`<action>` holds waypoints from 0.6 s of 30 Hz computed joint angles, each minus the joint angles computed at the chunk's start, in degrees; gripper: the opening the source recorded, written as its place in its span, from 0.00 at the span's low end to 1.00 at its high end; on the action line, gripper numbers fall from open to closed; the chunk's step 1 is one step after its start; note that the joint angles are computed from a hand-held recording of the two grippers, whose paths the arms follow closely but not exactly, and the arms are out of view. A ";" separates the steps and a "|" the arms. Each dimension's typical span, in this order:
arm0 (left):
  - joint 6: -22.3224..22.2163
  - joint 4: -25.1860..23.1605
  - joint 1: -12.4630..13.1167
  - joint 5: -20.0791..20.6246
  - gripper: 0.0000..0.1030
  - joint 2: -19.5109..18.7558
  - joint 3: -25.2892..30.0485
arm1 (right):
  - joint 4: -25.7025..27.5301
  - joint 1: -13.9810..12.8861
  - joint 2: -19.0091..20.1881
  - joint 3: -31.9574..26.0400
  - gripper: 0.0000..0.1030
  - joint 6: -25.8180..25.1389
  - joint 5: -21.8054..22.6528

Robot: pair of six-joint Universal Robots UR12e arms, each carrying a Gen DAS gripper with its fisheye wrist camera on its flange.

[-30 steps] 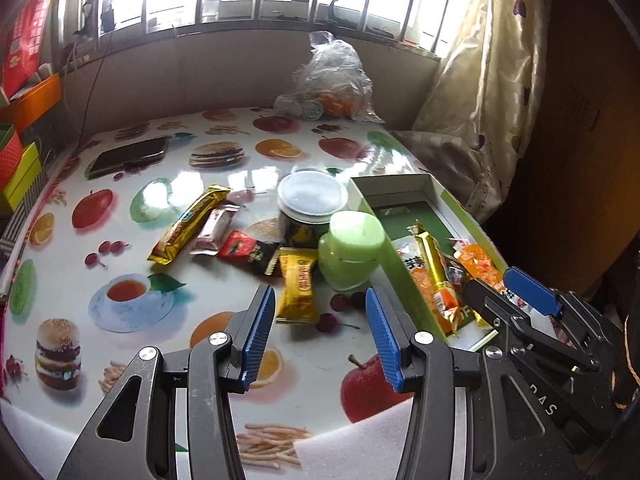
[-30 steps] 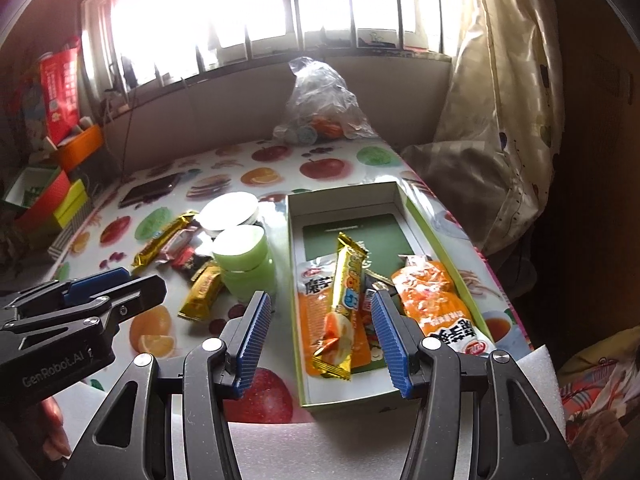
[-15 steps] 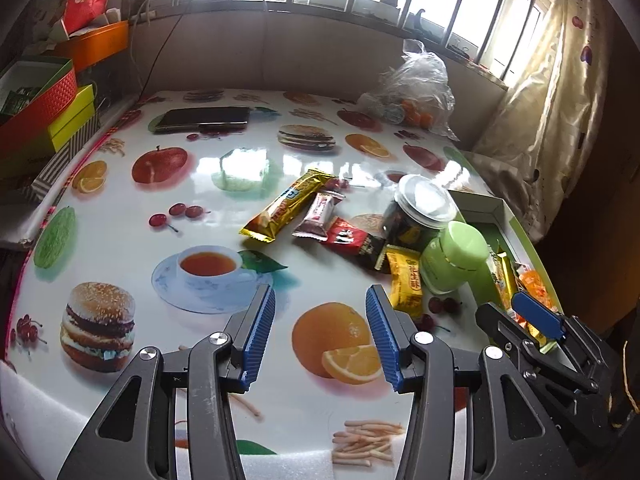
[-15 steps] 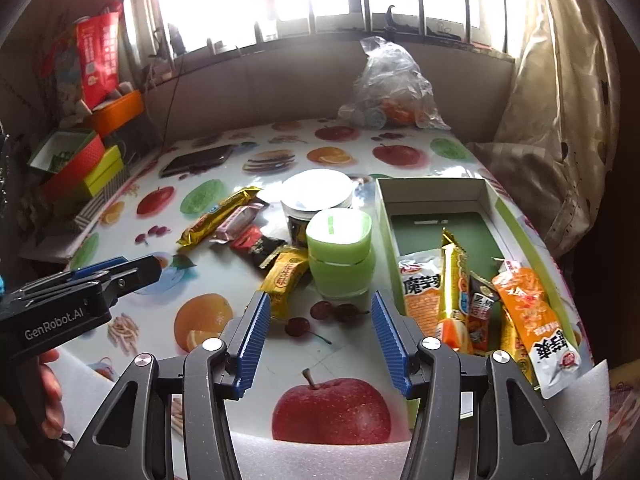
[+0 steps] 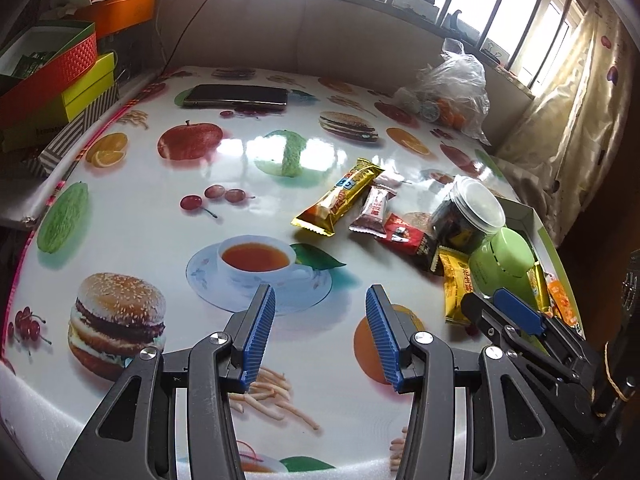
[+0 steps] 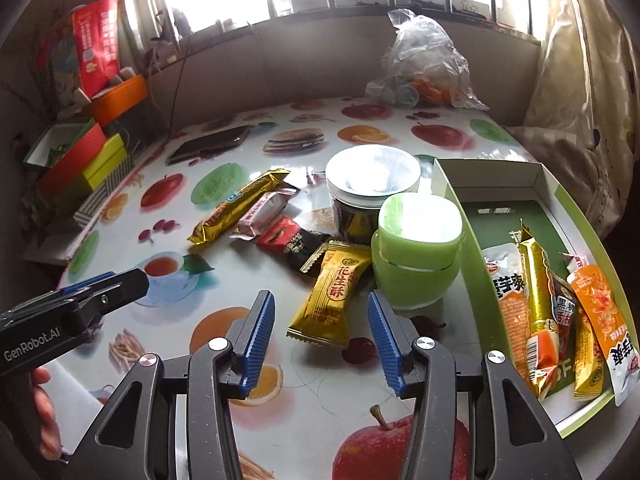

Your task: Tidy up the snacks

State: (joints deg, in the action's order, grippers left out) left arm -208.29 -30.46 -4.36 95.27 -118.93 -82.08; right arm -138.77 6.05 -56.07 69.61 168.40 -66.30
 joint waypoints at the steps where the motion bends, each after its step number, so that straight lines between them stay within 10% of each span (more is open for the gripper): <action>1: -0.01 -0.21 0.15 -0.14 0.47 -0.03 -0.01 | 0.21 0.11 0.19 -0.20 0.43 0.19 -0.13; 18: 2.61 -3.22 1.39 -2.06 0.47 -2.21 3.19 | 2.07 0.61 2.44 -2.72 0.24 2.96 -2.21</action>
